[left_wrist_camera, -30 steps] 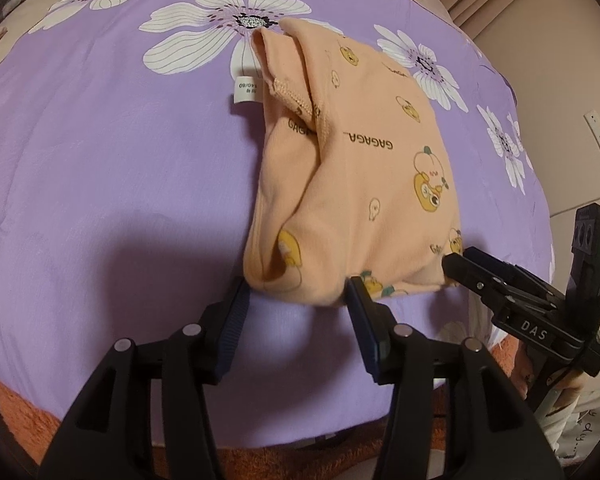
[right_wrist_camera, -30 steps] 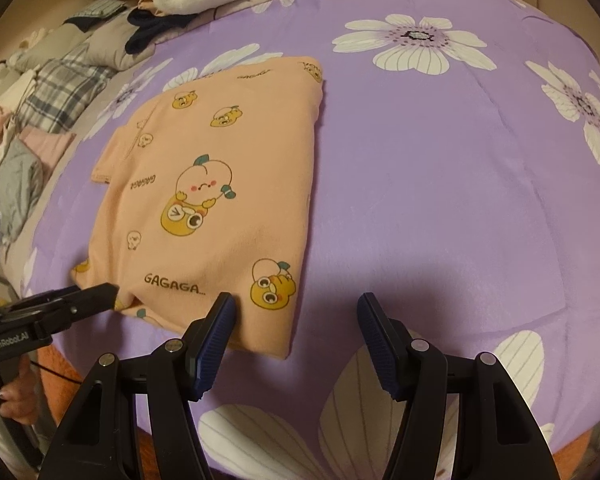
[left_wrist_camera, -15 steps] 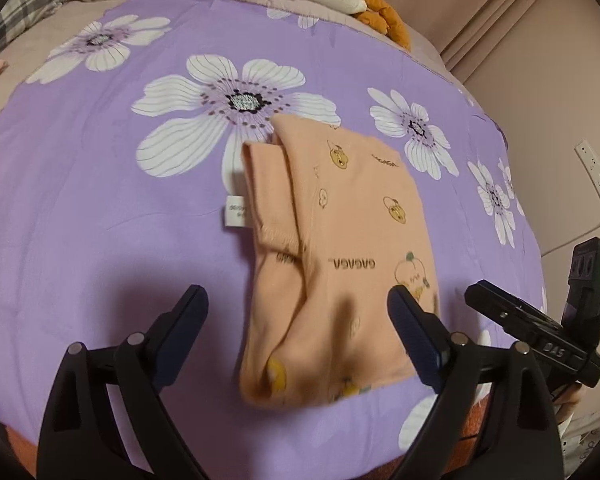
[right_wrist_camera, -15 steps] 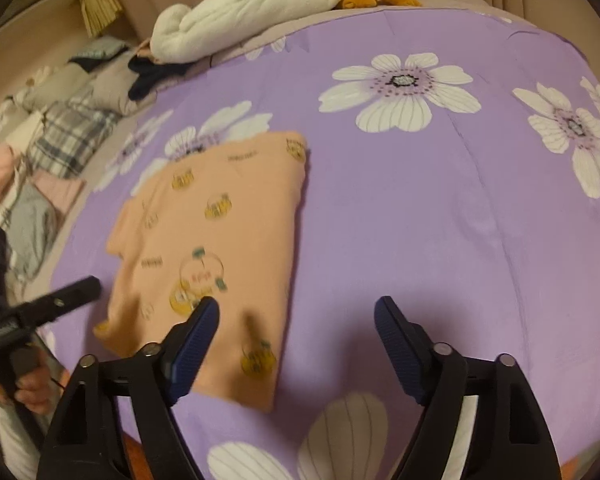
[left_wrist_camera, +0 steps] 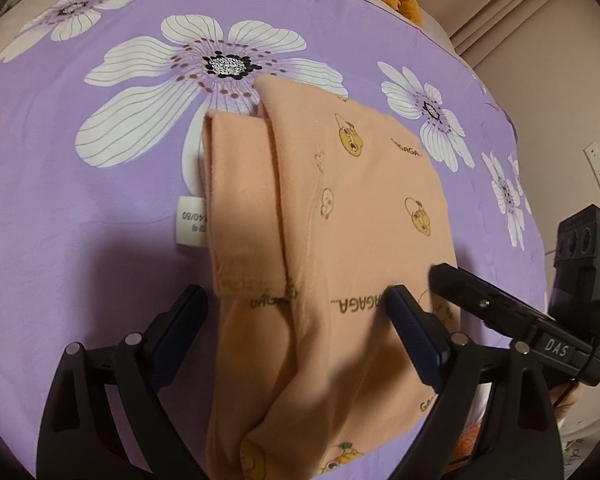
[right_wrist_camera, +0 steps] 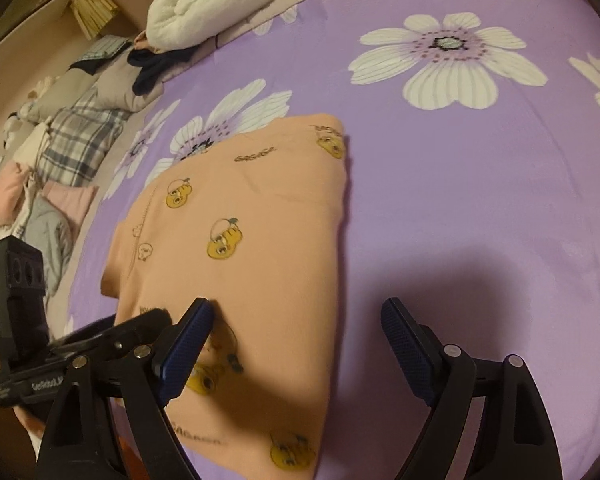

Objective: Fold small clothes

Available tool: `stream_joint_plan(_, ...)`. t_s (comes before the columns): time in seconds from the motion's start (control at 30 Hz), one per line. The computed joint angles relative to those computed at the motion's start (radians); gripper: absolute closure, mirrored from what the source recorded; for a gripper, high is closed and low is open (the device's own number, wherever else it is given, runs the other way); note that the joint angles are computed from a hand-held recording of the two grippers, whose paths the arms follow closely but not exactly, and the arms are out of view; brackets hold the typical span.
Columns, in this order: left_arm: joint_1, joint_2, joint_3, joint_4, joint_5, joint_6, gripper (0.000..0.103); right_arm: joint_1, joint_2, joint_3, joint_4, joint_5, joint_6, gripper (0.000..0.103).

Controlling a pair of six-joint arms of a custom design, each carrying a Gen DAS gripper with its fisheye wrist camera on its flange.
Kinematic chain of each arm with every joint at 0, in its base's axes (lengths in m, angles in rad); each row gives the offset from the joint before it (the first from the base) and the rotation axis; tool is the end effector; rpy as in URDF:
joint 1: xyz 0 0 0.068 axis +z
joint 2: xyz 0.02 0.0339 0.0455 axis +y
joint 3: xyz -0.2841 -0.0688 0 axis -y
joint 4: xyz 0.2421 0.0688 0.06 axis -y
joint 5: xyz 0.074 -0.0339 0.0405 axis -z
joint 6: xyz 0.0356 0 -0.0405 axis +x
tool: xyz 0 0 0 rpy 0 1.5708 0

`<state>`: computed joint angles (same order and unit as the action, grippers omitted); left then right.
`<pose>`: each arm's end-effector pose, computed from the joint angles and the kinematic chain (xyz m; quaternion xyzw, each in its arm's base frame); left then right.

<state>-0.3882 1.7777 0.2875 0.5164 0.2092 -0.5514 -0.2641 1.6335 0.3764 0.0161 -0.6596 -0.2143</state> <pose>0.1998 -0.0897 0.0651 -0.0469 0.9499 -0.2214 0.2156 0.2013 -0.0318 0.0886 -0.0299 0.9343 0.2736 0.2266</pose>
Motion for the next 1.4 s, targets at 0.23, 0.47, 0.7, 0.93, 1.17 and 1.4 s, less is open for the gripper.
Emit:
stream_joint_plan(0.23,0.004,0.027,0.013,0.03,0.031,-0.012,0.016,0.022,0.062,0.033,0.007,-0.054,0.001,0.021)
stream_joint_plan(0.47,-0.009,0.057,0.043,0.036,0.049,-0.027,0.046,0.043,0.09,0.036,0.053,-0.055,0.024,0.043)
stream_joint_plan(0.7,-0.069,-0.021,0.023,0.017,-0.013,-0.055,0.07,0.02,0.044,0.023,0.034,-0.09,0.007,0.072)
stream_joint_plan(0.93,-0.15,-0.213,0.008,-0.107,-0.096,-0.086,0.072,0.02,-0.107,-0.001,-0.024,-0.084,-0.011,0.074)
stream_joint_plan(1.17,-0.237,-0.392,0.025,-0.235,-0.181,-0.111,0.072,-0.042,-0.278,0.011,-0.158,-0.127,-0.061,0.074)
stream_joint_plan(1.4,-0.29,-0.477,0.05,-0.297,-0.23,-0.118,0.071,-0.111,-0.383,0.03,-0.261,-0.159,-0.122,0.074)
